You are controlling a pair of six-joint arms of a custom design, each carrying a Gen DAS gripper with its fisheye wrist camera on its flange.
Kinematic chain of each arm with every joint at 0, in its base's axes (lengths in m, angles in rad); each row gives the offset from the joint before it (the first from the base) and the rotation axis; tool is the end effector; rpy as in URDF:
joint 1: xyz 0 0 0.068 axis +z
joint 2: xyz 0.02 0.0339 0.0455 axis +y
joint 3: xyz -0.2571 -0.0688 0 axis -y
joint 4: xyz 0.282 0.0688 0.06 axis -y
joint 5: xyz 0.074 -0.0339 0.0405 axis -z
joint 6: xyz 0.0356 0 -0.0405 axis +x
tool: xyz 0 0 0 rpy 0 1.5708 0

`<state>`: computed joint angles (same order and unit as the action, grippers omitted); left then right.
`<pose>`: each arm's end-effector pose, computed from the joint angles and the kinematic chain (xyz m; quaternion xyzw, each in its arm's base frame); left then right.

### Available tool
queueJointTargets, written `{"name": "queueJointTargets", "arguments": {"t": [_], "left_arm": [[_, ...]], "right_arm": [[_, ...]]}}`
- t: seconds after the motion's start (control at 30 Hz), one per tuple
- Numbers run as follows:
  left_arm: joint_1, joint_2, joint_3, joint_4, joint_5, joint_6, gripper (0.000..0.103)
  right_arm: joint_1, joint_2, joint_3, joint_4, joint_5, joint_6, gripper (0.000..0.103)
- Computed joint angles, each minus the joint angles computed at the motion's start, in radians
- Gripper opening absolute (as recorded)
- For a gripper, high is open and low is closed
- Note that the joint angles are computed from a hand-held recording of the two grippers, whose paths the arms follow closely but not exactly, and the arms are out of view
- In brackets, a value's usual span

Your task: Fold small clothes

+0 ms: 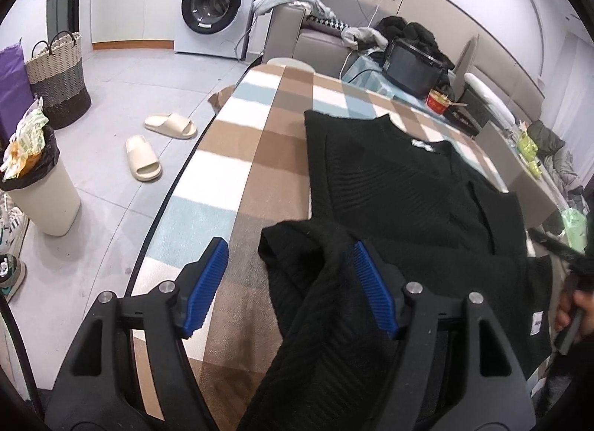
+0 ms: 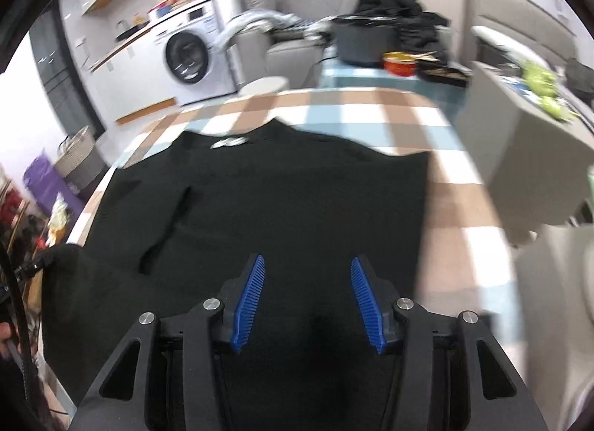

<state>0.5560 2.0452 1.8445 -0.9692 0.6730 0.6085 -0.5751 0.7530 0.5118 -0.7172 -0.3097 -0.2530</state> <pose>0.4071 0.2268 0.2510 0.0900 0.9230 -0.1669 0.3349 0.1591 -0.0902 0.1919 0.1052 0.9373 0.0148 0.3318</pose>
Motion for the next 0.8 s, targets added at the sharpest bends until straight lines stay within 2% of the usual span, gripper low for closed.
{"name": "queueJointTargets", "arguments": {"t": [0.17, 0.27, 0.33, 0.37, 0.43, 0.5, 0.53, 0.73, 0.8], "left_arm": [[0.003, -0.037, -0.035, -0.024, 0.014, 0.008, 0.068], [-0.001, -0.064, -0.075, -0.026, 0.018, 0.029, 0.068], [-0.005, -0.077, -0.100, -0.022, 0.013, 0.041, 0.068], [-0.009, -0.081, -0.110, -0.021, 0.008, 0.043, 0.068], [-0.014, -0.080, -0.119, -0.021, 0.006, 0.050, 0.068], [-0.019, -0.083, -0.131, -0.017, 0.002, 0.050, 0.068], [-0.021, -0.082, -0.131, -0.017, 0.000, 0.052, 0.068], [-0.029, -0.085, -0.133, -0.017, 0.007, 0.057, 0.068], [-0.031, -0.089, -0.134, -0.022, 0.012, 0.060, 0.068]], "right_arm": [[0.199, 0.218, 0.008, 0.156, 0.090, 0.133, 0.050], [0.267, 0.319, 0.023, 0.221, 0.152, 0.167, 0.050], [0.310, 0.329, 0.010, 0.263, 0.213, 0.166, 0.050], [0.330, 0.338, 0.009, 0.272, 0.238, 0.156, 0.048], [0.331, 0.329, -0.005, 0.290, 0.268, 0.129, 0.034], [0.284, 0.320, -0.007, 0.284, 0.215, 0.107, 0.017], [0.252, 0.320, -0.002, 0.276, 0.176, 0.103, 0.013], [0.170, 0.253, -0.009, 0.233, 0.009, 0.065, 0.010], [0.194, 0.223, -0.009, 0.209, 0.005, 0.052, 0.010]]}}
